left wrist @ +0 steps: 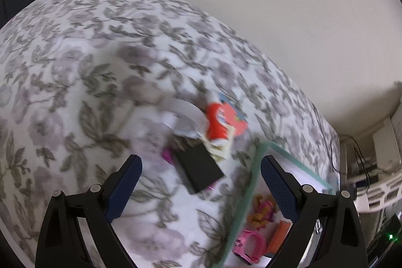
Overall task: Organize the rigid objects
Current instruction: 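Move the left tool to the black charger while the right tool reaches the purple lighter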
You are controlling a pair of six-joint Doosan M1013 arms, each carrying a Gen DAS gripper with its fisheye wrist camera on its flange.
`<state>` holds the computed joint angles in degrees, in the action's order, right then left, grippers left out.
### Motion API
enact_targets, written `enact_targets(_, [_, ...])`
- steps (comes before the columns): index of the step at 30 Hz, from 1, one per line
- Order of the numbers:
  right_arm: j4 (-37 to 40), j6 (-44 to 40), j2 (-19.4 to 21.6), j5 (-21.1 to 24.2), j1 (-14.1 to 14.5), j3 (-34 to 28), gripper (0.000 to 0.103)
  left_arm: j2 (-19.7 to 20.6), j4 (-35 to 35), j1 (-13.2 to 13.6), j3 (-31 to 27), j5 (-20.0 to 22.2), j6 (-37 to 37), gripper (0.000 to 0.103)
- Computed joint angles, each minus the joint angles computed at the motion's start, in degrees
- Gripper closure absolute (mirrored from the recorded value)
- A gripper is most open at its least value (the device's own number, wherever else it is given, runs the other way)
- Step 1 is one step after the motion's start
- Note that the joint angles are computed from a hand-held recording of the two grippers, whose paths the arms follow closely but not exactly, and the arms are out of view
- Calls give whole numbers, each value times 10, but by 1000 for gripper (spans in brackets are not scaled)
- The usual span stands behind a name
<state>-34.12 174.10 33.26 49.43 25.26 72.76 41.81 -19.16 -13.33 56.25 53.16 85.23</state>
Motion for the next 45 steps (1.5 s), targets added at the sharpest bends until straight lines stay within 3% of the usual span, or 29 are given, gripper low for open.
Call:
enact_targets(5, [21, -71, 23, -19, 8, -38, 0, -1, 20, 16, 5, -32, -46, 7])
enact_targets(9, [53, -132, 43, -43, 10, -67, 0, 4, 44, 22, 0, -33, -75, 8])
enact_targets(13, [88, -177, 62, -48, 11, -96, 0, 18, 50, 25, -13, -9, -78, 7])
enact_targets(23, [150, -229, 104, -5, 6, -164, 0, 49, 69, 14, -56, 68, -103, 7])
enact_targets(26, [157, -225, 109, 3, 2, -174, 0, 58, 81, 12, -75, 98, -146, 7])
enact_targets(30, [154, -205, 118, 32, -4, -191, 0, 59, 77, 11, -78, 103, -189, 7])
enact_targets(34, [158, -192, 123, 46, -10, -199, 0, 62, 108, 1, -83, 101, -160, 8])
enact_targets(38, [178, -192, 129, 65, -16, -208, 2, 77, 83, 5, -107, 122, -136, 8])
enact_targets(42, [171, -216, 137, 111, -15, -227, 2, 79, 64, 5, -114, 125, -111, 8])
enact_targets(45, [179, -212, 123, 90, -17, -210, 2, 81, 45, 3, -117, 130, -87, 8])
